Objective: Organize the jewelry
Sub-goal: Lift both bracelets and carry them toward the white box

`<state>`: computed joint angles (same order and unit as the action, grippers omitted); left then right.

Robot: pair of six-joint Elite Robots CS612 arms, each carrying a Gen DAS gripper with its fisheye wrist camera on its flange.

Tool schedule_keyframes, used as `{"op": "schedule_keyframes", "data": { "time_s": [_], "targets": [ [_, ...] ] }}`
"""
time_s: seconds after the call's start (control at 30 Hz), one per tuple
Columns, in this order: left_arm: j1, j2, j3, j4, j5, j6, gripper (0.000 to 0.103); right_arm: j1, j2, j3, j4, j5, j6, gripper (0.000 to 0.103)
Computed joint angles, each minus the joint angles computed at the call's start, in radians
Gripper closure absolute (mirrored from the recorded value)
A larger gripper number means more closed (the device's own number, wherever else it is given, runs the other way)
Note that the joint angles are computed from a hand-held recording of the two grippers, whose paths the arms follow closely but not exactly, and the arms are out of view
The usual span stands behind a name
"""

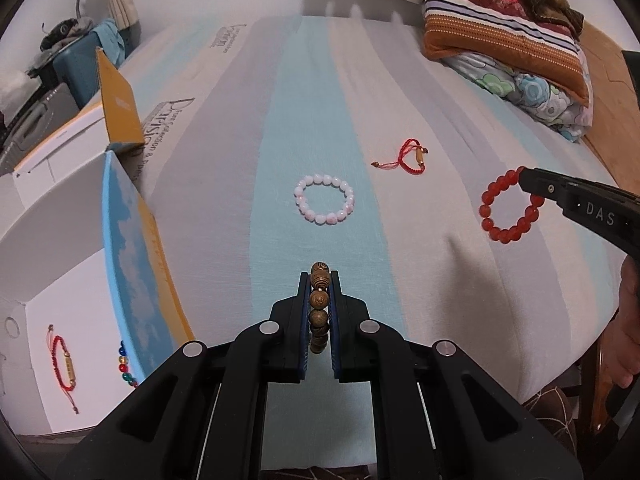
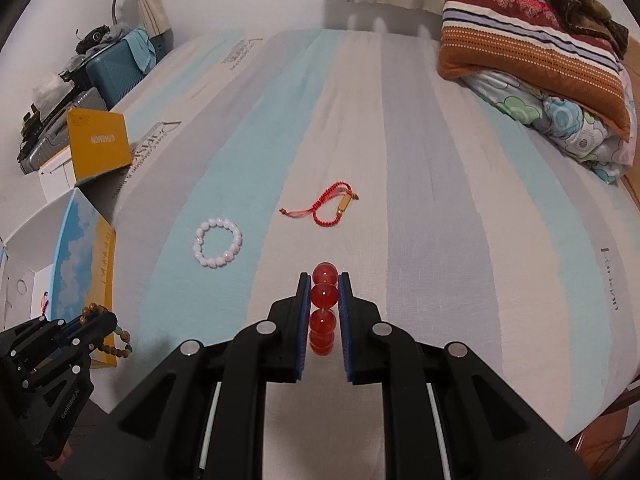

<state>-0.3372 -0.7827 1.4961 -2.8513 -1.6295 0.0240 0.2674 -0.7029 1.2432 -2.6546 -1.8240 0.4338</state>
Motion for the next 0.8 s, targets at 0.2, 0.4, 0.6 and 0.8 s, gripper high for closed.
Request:
{"op": "schedule_keyframes", "data": {
  "time_s": [0.2,0.4,0.6,0.8],
  "targets": [
    [0.006,-0.016,0.018,-0.012,0.001,-0.002,0.096,0.011,-0.001,-0.012,-0.003,-0.005,-0.006,0.09],
    [0.015,-0.037,0.036,-0.028,-0.003,-0.011,0.096,0.025,-0.006,-0.023,-0.003,-0.014,-0.019,0.09],
    [0.025,-0.058,0.055,-0.047,0.002,-0.021,0.096,0.039,-0.01,-0.035,-0.004,-0.021,-0.032,0.09],
    [0.035,-0.081,0.077,-0.073,0.017,-0.025,0.096,0.057,-0.006,-0.061,0.004,-0.027,-0.048,0.09]
  ]
}}
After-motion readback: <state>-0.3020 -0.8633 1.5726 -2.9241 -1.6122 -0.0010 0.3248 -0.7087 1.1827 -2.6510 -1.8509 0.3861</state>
